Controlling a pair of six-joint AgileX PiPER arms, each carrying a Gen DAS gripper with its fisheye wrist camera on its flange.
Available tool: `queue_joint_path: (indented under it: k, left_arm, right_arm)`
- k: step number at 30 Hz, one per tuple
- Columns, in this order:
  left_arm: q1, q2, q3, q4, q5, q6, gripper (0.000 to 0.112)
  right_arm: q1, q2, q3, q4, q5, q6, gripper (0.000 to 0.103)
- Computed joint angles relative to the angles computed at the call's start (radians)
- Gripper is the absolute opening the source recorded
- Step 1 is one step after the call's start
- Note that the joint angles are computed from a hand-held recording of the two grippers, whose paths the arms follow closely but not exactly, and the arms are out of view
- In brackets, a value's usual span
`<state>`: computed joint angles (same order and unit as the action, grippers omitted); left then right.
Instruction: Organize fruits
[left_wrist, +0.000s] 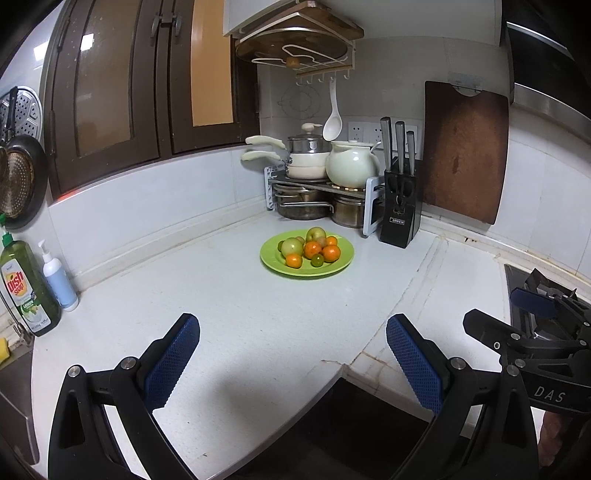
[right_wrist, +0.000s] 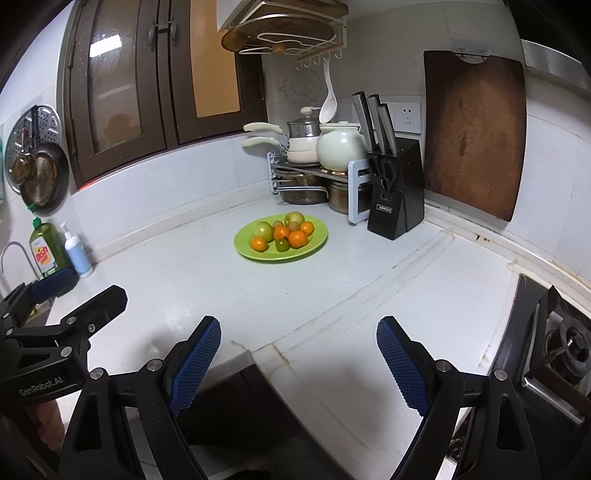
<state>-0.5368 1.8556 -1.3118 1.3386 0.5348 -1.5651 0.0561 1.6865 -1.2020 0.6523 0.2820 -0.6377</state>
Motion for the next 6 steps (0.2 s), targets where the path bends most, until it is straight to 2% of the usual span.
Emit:
queue_joint_path:
  k: [6]
  left_arm:
    - [-0.001, 0.003, -0.002, -0.006, 0.007, -0.004, 0.103]
  right_arm:
    - [0.002, -0.003, 0.005, -0.006, -0.002, 0.008, 0.087]
